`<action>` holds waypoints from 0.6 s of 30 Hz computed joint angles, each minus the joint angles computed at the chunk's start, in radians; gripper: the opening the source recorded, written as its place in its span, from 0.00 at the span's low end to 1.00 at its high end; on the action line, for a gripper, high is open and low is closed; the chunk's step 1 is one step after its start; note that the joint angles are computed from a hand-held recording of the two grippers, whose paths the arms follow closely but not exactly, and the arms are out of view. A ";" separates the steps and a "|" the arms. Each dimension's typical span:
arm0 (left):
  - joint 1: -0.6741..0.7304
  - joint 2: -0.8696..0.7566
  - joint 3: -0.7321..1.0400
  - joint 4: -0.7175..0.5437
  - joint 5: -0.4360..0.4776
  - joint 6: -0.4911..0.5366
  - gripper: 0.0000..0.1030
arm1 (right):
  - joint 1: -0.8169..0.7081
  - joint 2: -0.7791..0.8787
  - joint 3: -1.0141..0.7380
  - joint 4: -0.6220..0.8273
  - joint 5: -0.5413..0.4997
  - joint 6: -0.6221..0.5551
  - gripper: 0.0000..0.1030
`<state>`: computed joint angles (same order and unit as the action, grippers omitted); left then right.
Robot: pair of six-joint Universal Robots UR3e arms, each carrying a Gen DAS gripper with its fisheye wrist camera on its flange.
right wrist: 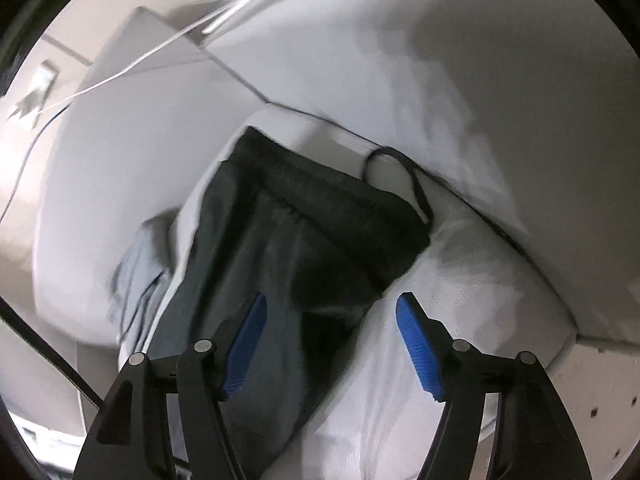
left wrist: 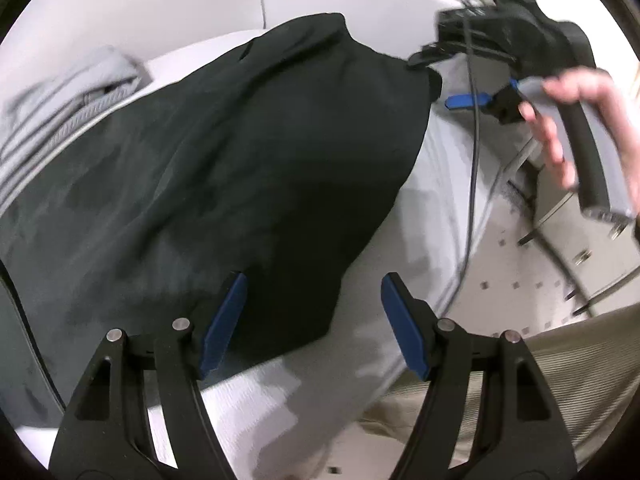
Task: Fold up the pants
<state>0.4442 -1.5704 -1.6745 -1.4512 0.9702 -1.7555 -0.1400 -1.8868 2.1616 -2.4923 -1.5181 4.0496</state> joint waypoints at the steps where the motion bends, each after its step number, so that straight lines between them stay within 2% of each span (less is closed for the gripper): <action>1: -0.013 0.006 -0.039 0.068 0.005 -0.011 0.64 | 0.013 0.026 -0.004 -0.010 -0.026 0.019 0.67; 4: -0.033 0.006 -0.105 0.201 -0.001 -0.050 0.56 | 0.024 0.079 0.016 -0.107 -0.071 0.047 0.67; 6: -0.043 0.005 -0.120 0.233 0.005 -0.053 0.36 | 0.030 0.113 0.025 -0.169 -0.093 0.053 0.66; 7: -0.039 0.009 -0.119 0.213 -0.002 -0.031 0.29 | 0.035 0.129 0.035 -0.209 -0.110 0.051 0.50; 8: -0.041 0.008 -0.114 0.204 0.003 -0.022 0.12 | 0.037 0.137 0.045 -0.240 -0.124 0.046 0.42; 9: -0.049 -0.003 -0.090 0.189 0.021 -0.039 0.01 | 0.035 0.147 0.051 -0.264 -0.126 0.041 0.37; 10: -0.053 -0.026 -0.043 0.141 0.036 -0.052 0.01 | 0.035 0.154 0.059 -0.288 -0.120 0.033 0.27; 13: -0.068 -0.179 0.236 -0.141 0.077 -0.055 0.00 | 0.045 0.134 0.054 -0.265 -0.126 0.009 0.23; 17: -0.053 -0.301 0.473 -0.351 0.086 -0.023 0.00 | 0.168 0.143 -0.065 -0.113 -0.315 -0.078 0.23; 18: -0.060 -0.320 0.496 -0.358 0.106 -0.033 0.00 | 0.192 0.159 -0.098 -0.074 -0.353 -0.110 0.23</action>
